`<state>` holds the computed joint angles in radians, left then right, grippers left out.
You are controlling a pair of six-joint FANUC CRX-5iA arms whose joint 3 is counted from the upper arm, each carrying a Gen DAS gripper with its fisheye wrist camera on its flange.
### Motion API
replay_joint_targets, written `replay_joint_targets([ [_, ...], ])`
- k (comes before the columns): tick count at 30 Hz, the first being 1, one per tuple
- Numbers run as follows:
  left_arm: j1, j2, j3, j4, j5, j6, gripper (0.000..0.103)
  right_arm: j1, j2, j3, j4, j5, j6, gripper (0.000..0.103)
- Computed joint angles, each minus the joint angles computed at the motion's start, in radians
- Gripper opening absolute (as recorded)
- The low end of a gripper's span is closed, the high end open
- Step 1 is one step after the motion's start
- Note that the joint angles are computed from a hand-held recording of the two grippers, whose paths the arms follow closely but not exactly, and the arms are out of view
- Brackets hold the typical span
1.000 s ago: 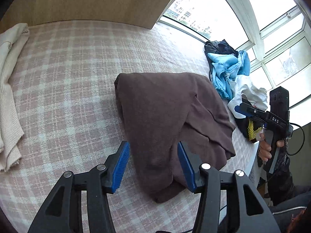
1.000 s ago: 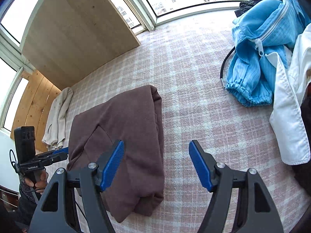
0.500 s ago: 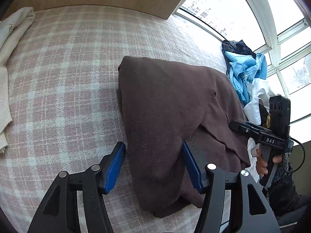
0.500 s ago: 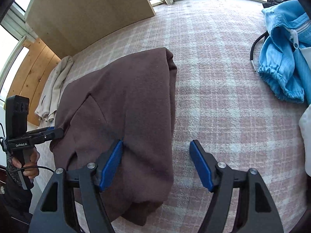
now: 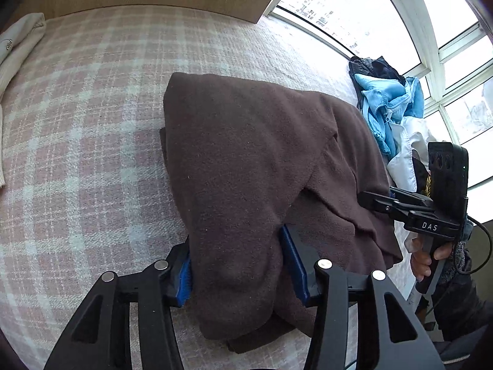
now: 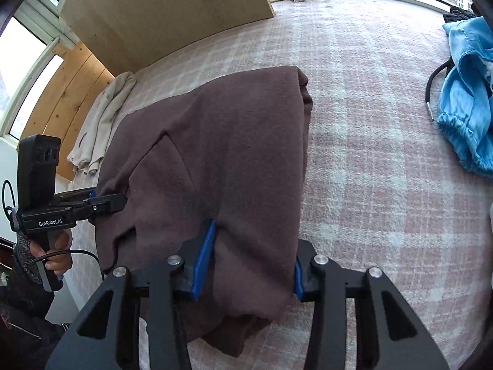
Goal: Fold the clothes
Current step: 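Carry the folded bundle with both tools onto the cream knit garment stack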
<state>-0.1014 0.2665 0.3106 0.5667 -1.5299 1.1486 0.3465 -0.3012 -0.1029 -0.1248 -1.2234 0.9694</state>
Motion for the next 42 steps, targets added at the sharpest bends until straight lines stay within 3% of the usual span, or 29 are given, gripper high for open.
replay_joint_targets([
  [5,-0.03,-0.029,-0.005,-0.054,0.047,-0.001,0.035,0.145,0.012,-0.007,0.21,-0.041,-0.106,0.03],
  [7,-0.046,-0.044,0.002,-0.087,0.063,-0.009,0.032,0.159,0.012,-0.003,0.234,-0.042,-0.137,0.026],
  [17,-0.019,-0.13,-0.027,-0.057,0.099,-0.002,0.026,0.197,-0.07,0.016,0.23,0.025,-0.191,0.023],
  [23,0.031,-0.201,-0.021,-0.077,0.117,0.01,0.026,0.255,-0.018,0.109,0.251,0.051,-0.148,0.023],
  [29,0.148,-0.214,0.029,-0.078,0.117,-0.06,0.026,0.343,0.126,0.258,0.319,0.106,-0.167,0.023],
  [33,0.249,-0.169,0.11,-0.068,0.11,-0.161,0.026,0.391,0.299,0.423,0.375,0.134,-0.199,0.023],
  [37,0.343,-0.047,0.279,-0.074,0.076,-0.251,0.026,0.396,0.513,0.657,0.37,0.138,-0.207,0.023],
  [42,0.391,0.168,0.565,-0.126,0.026,-0.282,0.026,0.389,0.8,1.019,0.353,0.028,-0.184,0.023],
])
